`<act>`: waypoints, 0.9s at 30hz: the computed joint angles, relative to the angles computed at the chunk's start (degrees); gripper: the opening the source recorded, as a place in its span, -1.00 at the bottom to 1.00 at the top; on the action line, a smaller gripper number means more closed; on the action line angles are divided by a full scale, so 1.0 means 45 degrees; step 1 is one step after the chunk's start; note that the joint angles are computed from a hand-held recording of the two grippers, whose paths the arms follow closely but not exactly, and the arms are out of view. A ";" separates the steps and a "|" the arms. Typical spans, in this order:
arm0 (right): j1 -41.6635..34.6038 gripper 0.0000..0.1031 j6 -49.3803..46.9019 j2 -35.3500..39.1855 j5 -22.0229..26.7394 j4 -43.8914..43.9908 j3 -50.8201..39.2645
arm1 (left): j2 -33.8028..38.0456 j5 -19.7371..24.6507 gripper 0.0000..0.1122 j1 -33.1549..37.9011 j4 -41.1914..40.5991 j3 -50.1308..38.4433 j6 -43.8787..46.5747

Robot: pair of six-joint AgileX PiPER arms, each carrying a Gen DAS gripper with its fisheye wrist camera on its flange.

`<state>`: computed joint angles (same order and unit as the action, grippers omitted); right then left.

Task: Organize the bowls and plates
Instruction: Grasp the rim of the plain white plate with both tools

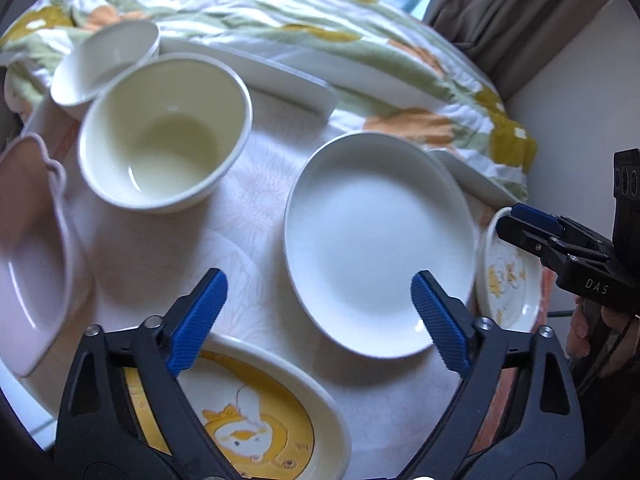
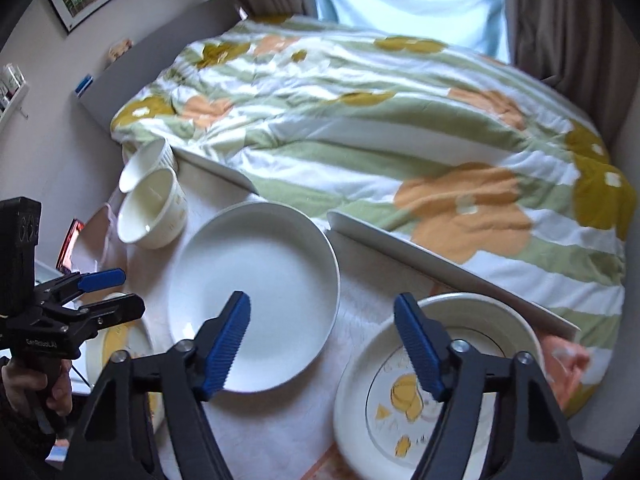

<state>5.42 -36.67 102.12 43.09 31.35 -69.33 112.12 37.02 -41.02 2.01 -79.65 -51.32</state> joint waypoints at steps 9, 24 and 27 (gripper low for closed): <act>-0.0023 -0.35 -0.1302 0.2691 0.1285 0.0057 -0.1790 | 0.1606 0.0304 0.19 0.0065 -0.0341 -0.0844 0.0004; -0.0014 -0.72 -0.1646 0.3491 0.2015 -0.0083 -0.2695 | 0.1774 0.0545 -0.67 0.0437 -0.0779 -0.1225 0.0402; -0.0055 -0.73 -0.1714 0.3450 0.1894 0.0118 -0.2556 | 0.1595 0.0229 -0.72 0.0614 -0.1148 -0.0858 0.0501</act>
<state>5.17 -44.38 117.64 51.61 31.88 -80.83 119.29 38.05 -38.26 -3.16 -83.51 -49.06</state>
